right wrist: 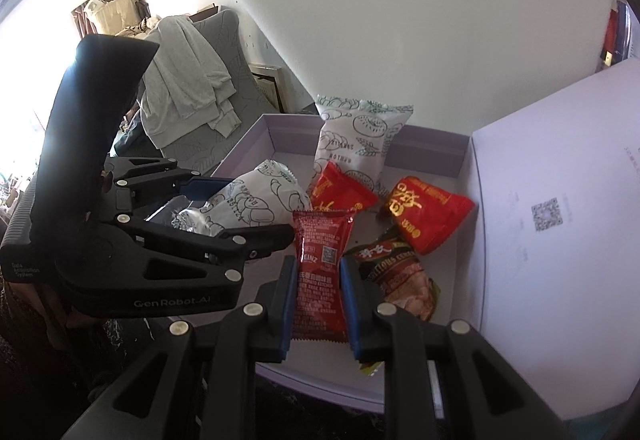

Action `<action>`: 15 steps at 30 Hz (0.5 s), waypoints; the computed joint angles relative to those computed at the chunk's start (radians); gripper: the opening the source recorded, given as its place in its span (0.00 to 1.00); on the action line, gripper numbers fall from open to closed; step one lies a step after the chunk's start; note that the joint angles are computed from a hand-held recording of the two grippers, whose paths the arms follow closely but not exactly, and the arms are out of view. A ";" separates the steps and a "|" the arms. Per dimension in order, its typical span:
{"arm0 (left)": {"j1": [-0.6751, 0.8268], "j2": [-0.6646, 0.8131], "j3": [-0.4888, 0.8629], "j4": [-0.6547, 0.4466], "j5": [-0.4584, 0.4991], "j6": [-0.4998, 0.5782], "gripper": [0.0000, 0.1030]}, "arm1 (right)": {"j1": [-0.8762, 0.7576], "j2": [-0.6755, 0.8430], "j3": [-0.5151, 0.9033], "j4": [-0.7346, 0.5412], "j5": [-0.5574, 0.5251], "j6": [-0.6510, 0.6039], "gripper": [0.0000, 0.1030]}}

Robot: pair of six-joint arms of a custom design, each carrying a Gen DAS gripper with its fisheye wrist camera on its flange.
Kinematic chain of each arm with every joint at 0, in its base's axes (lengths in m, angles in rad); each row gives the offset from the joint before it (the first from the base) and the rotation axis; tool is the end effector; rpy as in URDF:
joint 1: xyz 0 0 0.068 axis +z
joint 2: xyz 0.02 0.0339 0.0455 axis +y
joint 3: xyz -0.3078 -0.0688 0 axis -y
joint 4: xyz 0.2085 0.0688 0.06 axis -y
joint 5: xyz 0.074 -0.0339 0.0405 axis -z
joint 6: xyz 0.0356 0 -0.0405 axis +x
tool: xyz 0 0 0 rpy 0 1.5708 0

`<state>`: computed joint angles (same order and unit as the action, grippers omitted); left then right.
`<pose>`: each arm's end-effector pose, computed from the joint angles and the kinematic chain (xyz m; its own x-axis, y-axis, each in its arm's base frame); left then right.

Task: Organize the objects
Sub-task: 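Lower both items into the box and open both tools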

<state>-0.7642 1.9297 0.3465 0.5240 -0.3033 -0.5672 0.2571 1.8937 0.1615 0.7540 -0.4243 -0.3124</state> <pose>0.1795 -0.1573 0.0983 -0.8290 0.0843 -0.5528 0.1297 0.9906 -0.0434 0.1924 0.0658 0.1017 -0.6238 -0.4536 -0.6364 -0.6787 0.7183 0.1533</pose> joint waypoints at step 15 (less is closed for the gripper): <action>-0.056 0.024 -0.012 -0.023 0.035 0.010 0.54 | -0.058 0.075 -0.052 0.050 -0.026 -0.027 0.21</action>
<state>-0.8203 1.9533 0.3348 0.5010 -0.2680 -0.5568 0.1992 1.9684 0.1094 0.8041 -0.4500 -0.3393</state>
